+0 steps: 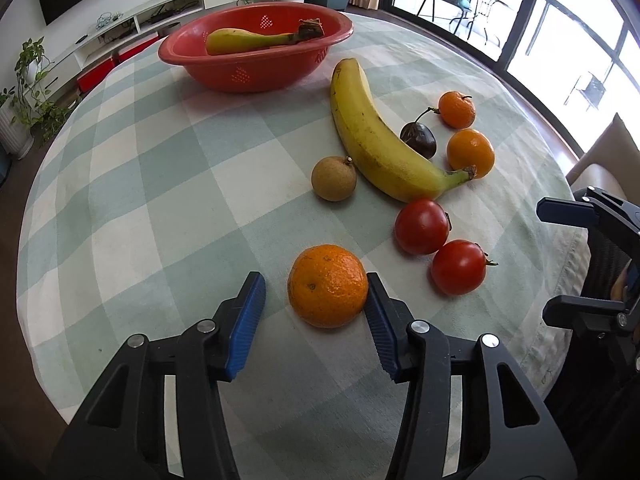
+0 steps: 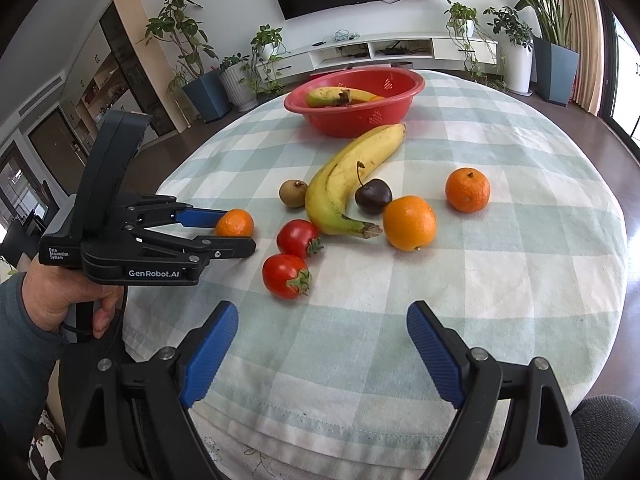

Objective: Organize fruits
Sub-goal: 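Grasp the tangerine with the left tool while the right tool grasps a red tomato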

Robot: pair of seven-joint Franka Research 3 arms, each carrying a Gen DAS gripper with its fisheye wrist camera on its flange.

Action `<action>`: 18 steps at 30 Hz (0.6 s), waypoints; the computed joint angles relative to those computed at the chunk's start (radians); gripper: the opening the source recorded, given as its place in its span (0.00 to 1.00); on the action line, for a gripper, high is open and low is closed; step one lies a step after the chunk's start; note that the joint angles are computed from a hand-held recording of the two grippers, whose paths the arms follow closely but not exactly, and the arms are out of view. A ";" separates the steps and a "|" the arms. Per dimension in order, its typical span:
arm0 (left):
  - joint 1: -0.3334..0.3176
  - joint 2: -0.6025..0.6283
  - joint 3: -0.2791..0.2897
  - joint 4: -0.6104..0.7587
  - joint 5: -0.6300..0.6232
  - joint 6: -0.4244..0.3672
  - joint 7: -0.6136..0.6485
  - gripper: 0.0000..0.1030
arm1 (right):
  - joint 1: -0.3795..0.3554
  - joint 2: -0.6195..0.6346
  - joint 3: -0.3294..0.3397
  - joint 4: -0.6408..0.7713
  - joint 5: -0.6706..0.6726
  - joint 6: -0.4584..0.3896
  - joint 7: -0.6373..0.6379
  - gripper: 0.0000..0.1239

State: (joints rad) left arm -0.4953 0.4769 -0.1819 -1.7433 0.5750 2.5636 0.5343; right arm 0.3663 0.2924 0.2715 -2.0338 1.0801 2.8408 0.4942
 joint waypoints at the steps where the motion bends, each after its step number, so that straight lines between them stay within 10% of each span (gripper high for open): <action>1: -0.001 0.001 0.001 0.001 0.002 0.000 0.000 0.45 | 0.002 0.003 0.001 0.005 -0.003 0.001 -0.001 0.72; 18: 0.002 -0.014 0.010 -0.030 0.012 0.050 -0.027 0.31 | 0.020 0.063 0.005 0.064 -0.146 -0.018 0.134 0.62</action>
State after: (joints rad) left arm -0.4930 0.4632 -0.1720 -1.7734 0.5870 2.6132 0.5074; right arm 0.3863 0.3556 0.2764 -1.9697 0.9340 2.8233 0.6281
